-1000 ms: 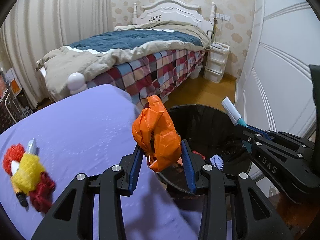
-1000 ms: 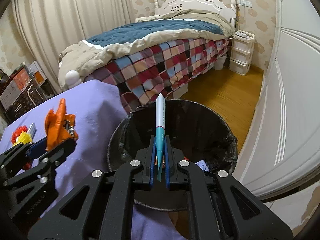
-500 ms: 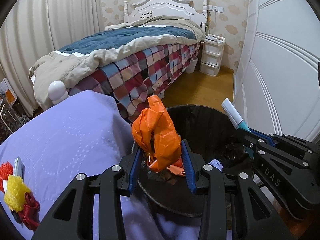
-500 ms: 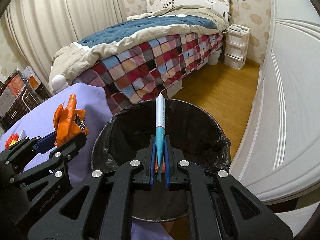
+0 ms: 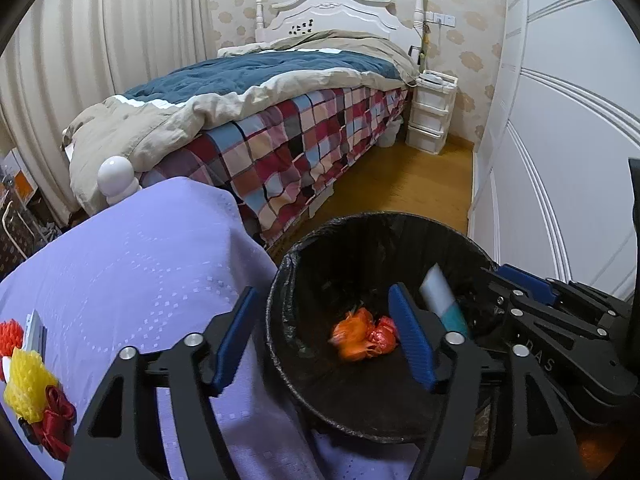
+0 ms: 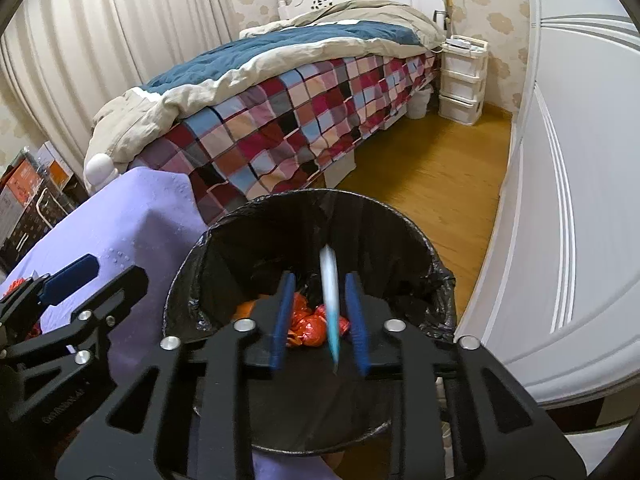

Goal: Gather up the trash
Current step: 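Open both tools, dropping the orange bag and teal tube into the bin, then move both tools back to the pile toward the red ribbon and brown bottle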

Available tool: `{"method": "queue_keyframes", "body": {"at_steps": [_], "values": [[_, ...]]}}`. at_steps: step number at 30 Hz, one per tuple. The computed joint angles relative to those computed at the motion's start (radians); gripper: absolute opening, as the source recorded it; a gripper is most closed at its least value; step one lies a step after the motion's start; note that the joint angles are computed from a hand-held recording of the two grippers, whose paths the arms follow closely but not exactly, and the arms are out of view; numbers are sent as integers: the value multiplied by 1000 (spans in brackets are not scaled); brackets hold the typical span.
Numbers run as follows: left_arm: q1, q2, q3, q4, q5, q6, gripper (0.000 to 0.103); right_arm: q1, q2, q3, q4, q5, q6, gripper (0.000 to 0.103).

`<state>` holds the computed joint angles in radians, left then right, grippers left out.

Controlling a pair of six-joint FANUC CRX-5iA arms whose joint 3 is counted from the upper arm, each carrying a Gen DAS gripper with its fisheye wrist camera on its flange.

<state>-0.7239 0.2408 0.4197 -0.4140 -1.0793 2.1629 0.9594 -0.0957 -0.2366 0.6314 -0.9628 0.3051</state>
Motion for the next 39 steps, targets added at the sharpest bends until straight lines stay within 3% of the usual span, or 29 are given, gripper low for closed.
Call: {"method": "queue_keyframes", "body": {"at_steps": [4, 19, 39], "values": [[2, -17, -14, -8, 1, 18, 73, 2, -2, -4, 7, -11, -22, 40], [-2, -184, -154, -81, -82, 147, 75, 96, -6, 20, 23, -27, -45, 54], [41, -520, -428, -190, -288, 363, 75, 273, 177, 243, -65, -5, 163, 55]]}}
